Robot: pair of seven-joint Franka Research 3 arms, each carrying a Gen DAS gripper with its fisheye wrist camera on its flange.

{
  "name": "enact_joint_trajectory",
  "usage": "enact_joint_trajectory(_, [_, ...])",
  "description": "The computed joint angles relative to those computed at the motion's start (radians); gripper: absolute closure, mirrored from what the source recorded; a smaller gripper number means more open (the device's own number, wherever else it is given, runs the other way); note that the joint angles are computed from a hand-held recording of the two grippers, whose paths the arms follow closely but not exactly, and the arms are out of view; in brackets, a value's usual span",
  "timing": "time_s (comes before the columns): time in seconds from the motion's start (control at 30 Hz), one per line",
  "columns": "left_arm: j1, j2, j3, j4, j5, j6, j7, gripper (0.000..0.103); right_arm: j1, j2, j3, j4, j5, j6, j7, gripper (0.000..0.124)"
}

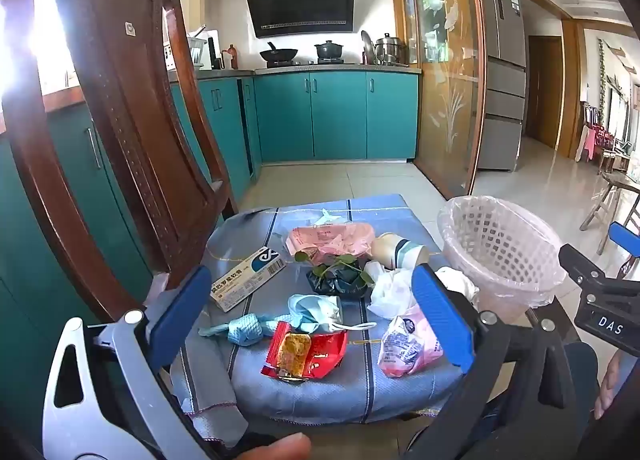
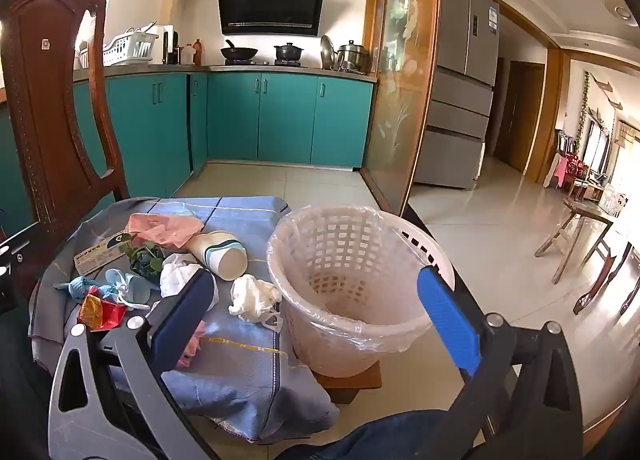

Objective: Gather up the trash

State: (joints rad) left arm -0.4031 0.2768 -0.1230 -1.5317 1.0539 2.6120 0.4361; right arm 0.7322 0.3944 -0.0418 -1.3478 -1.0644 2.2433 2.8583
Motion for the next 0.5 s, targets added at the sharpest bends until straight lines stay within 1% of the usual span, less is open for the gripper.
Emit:
enact_joint_trajectory(0.33, [-0.001, -0.004, -0.003, -0.003, -0.01, -0.005, 0.01, 0.003, 0.002, -0.006, 0.0, -0.005, 0.001, 0.008, 0.001, 0.024])
enact_joint_trajectory(0.5, [0.004, -0.014, -0.006, -0.014, -0.017, -0.002, 0.014, 0.003, 0.004, 0.014, -0.004, 0.014, 0.009, 0.004, -0.011, 0.024])
